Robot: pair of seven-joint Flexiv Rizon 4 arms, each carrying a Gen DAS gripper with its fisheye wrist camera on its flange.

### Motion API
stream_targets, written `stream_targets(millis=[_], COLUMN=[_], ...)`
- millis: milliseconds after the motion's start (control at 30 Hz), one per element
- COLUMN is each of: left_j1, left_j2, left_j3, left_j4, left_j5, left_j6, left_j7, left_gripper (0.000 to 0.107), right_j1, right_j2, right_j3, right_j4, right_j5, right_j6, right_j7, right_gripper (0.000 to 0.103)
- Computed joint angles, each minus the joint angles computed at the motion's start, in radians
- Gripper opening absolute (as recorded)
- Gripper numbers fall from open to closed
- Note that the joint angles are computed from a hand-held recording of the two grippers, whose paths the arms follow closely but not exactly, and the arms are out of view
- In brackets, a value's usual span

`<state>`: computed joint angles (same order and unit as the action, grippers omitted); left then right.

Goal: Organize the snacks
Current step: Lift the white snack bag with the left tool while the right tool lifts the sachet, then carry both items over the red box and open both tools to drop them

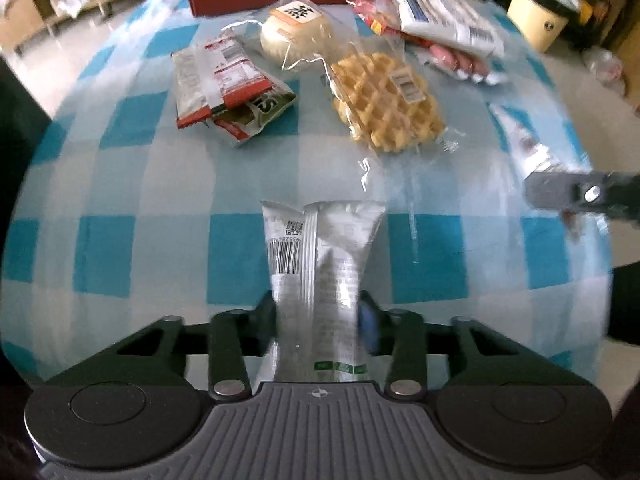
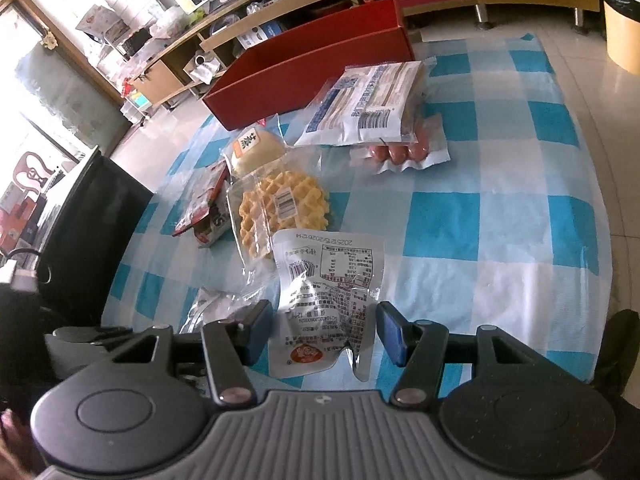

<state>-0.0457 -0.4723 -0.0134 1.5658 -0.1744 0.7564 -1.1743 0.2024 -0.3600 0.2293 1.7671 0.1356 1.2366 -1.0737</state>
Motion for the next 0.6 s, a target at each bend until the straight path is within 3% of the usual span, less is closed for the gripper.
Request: stream_targets(millis=[367, 600], left_j1=[0.065, 0.07], left_j2=[0.09, 0.065], left_j3=[-0.029, -0.045], left_j4=[0.049, 0.008], left_j5=[-0.174, -0.24], left_j6=[-0.007, 0.007], left_j7=[0.063, 0.046], left_gripper=[0.041, 0.041], right_j1=[-0.015, -0.013], right_j2=[0.002, -0.007], right_j3=[0.025, 0.028], right_j4=[-0.012, -0.042], right_j5=[0.036, 0.052], right_j6=[0.037, 0.047], right_j7=[-0.023, -0.043], right_gripper=[0.056, 0.056])
